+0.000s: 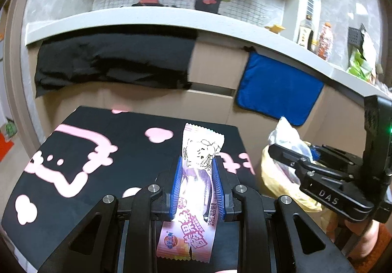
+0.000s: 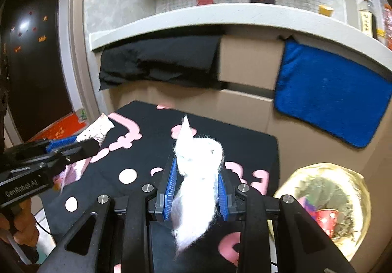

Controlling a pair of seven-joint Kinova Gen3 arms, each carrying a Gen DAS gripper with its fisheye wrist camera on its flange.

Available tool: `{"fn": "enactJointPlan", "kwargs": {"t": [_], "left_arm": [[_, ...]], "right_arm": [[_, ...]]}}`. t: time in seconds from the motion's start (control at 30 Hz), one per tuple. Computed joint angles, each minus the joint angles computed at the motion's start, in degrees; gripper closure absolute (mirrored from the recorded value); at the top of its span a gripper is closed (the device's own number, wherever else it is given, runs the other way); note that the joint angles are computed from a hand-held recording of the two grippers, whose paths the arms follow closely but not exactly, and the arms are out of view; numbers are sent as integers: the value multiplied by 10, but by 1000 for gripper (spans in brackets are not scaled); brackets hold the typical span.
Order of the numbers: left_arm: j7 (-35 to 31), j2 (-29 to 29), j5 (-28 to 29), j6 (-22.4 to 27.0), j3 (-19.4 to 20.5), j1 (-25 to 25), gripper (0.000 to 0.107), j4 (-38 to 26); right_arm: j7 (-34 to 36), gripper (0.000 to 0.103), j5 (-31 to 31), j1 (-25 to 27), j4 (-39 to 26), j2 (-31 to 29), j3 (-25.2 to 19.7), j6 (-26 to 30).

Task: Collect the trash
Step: 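Carry the tissue and candy over the bin while both tools open to drop them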

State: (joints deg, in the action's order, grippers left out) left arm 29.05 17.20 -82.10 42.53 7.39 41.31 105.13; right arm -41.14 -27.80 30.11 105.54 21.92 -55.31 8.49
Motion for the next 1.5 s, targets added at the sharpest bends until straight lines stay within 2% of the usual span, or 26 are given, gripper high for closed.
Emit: {"fn": "enactJointPlan", "kwargs": {"t": [0.2,0.37,0.43,0.5,0.6,0.63,0.7,0.83,0.97,1.07,1.13,1.2,1.23,1.3,1.5], "left_arm": [[-53,40,3,23,-1,33,82,-73],[-105,83,4,-15,-19,49,82,-146],[-134,109,15,-40,-38,59,82,-184],[-178,133,53,-76,-87,86,82,-220],[-245,174,119,-124,-131,98,82,-280],[-268,191,140,-138,-134,93,82,-303],[-315,215,168,-143,-110,69,82,-344],[-408,277,215,-134,-4,-11,81,-438],[-501,340,244,-104,102,-69,81,-524],[-571,383,282,-101,147,-91,81,-583],[-618,409,304,-113,192,-116,74,-610],[-664,430,335,-113,216,-128,60,-638],[-681,434,355,-111,212,-127,58,-648],[-685,428,391,-112,173,-116,57,-647],[-563,363,428,-137,14,-61,57,-555]], "right_arm": [[23,76,-12,132,15,9,-93,-6],[15,76,-1,223,16,19,-141,-9],[10,76,10,243,14,21,-145,-13],[5,76,24,258,9,27,-143,-16],[-8,76,44,267,-4,38,-126,-16],[-13,76,48,268,-12,45,-119,-12],[-21,76,50,262,-31,60,-97,1],[-28,76,33,205,-78,81,-11,33],[-43,76,20,145,-127,103,79,74],[-46,76,11,105,-149,113,131,89],[-43,76,3,86,-160,119,156,96],[-42,76,-4,66,-171,126,182,104],[-43,76,-9,58,-176,128,195,111],[-43,76,-22,45,-185,135,213,124],[-26,75,-56,5,-206,151,257,147]]}}
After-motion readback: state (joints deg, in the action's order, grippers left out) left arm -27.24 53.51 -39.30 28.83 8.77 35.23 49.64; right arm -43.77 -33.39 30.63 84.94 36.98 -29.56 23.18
